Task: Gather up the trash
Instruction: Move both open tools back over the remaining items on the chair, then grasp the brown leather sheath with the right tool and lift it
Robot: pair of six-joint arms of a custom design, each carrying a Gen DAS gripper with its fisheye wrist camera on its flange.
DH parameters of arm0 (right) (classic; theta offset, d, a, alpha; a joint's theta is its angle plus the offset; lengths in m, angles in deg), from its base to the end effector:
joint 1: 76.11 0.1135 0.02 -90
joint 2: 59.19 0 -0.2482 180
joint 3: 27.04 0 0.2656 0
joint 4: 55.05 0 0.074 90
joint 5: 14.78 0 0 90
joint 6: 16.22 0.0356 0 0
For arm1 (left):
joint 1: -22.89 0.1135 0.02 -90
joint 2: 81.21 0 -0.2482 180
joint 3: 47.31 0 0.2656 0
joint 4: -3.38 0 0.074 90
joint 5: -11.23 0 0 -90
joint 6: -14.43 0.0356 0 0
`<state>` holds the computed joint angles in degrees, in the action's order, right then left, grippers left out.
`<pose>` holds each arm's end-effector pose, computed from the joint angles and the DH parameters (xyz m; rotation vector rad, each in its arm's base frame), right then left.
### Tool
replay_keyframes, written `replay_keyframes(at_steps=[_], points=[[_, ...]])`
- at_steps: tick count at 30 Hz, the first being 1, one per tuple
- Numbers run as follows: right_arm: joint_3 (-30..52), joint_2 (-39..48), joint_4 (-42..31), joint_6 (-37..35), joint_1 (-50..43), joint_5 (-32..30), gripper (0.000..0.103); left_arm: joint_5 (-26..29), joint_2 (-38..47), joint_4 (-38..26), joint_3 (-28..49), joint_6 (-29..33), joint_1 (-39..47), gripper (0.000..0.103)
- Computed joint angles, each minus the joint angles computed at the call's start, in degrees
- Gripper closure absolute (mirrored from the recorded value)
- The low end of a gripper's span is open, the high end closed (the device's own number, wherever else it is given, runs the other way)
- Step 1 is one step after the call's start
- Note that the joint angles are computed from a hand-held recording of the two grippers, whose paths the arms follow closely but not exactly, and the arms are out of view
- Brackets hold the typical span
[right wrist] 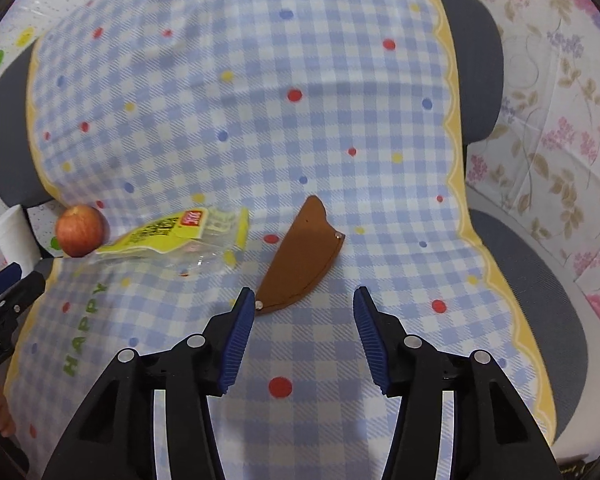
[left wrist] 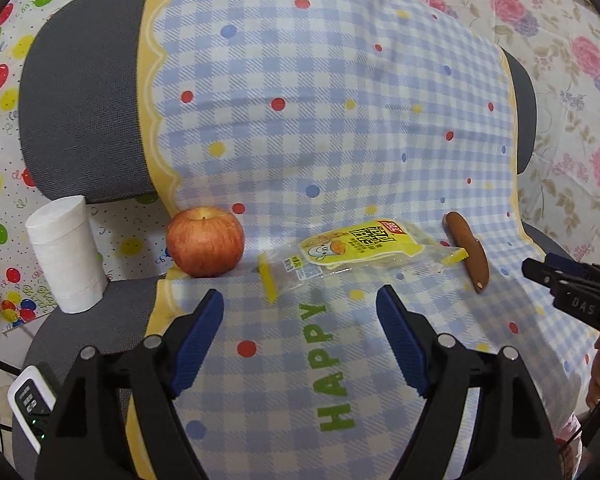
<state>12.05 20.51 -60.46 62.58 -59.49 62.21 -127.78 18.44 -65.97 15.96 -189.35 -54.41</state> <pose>0.2399 0.0800 0.1066 -0.6749 2.2718 0.3148 0.0810 -0.2370 0.1069 -0.5718 2.1893 0.2111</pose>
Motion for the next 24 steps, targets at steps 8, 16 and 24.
replay_keyframes(at_steps=[8,16,24], points=[[11.79,17.99,0.33,4.51,3.9,2.25,0.035,0.68,-0.62,10.6,-2.65,12.1,6.81,0.026],[20.31,26.21,-4.26,9.54,4.48,2.0,0.032,2.52,-0.17,12.83,-3.85,15.52,7.93,0.026],[13.19,19.55,-0.84,4.96,4.85,5.16,0.088,3.24,0.26,14.15,-4.26,14.79,7.51,0.026]])
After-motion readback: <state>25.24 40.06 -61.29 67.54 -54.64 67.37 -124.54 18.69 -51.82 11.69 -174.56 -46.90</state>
